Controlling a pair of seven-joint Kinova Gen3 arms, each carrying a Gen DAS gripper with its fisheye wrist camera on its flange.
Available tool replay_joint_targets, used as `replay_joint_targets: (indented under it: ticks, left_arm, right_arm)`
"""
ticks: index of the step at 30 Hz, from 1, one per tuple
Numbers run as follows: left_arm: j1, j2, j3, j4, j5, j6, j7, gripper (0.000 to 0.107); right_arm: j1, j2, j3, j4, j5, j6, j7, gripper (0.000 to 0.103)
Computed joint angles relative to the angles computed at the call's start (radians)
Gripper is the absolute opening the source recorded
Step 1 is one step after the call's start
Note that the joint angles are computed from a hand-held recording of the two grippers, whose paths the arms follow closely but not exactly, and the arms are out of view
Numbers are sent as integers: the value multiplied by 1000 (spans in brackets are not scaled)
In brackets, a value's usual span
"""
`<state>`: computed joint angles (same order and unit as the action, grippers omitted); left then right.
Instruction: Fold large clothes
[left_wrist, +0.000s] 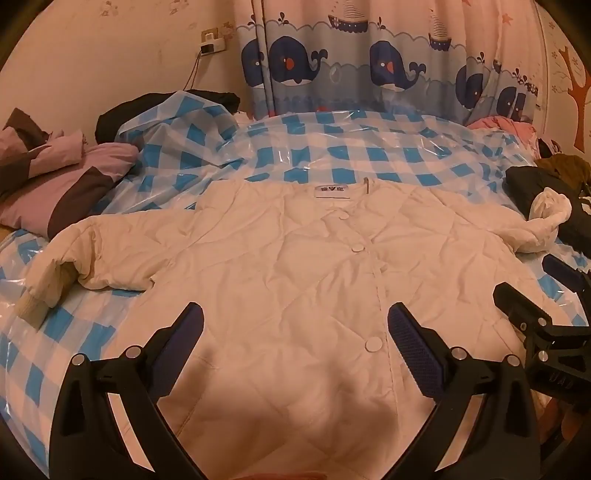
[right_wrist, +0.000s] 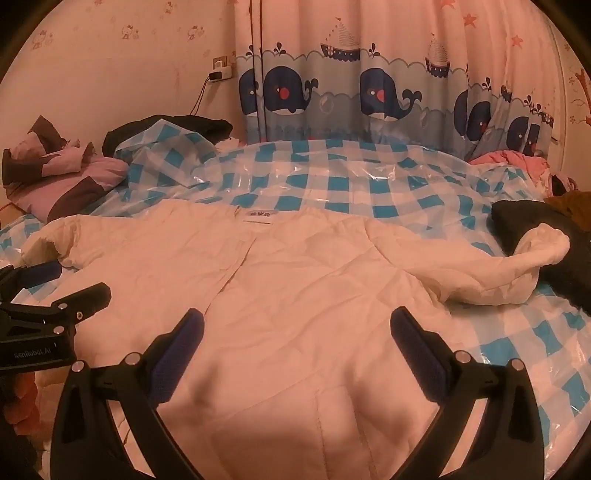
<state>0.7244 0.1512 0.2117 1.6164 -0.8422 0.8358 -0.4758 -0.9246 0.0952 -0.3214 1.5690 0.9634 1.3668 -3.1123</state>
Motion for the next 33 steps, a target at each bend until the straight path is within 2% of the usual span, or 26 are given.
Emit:
replay_joint_targets:
  ticks: [17, 33]
  left_arm:
    - [-17, -18, 0, 21, -9, -15, 7, 96]
    - [13, -24, 18, 34, -121, 19, 92, 96]
  right_arm:
    - [-27, 18, 8, -29, 8, 26, 5, 97]
    - [-27, 19, 9, -30, 10, 21, 2, 97]
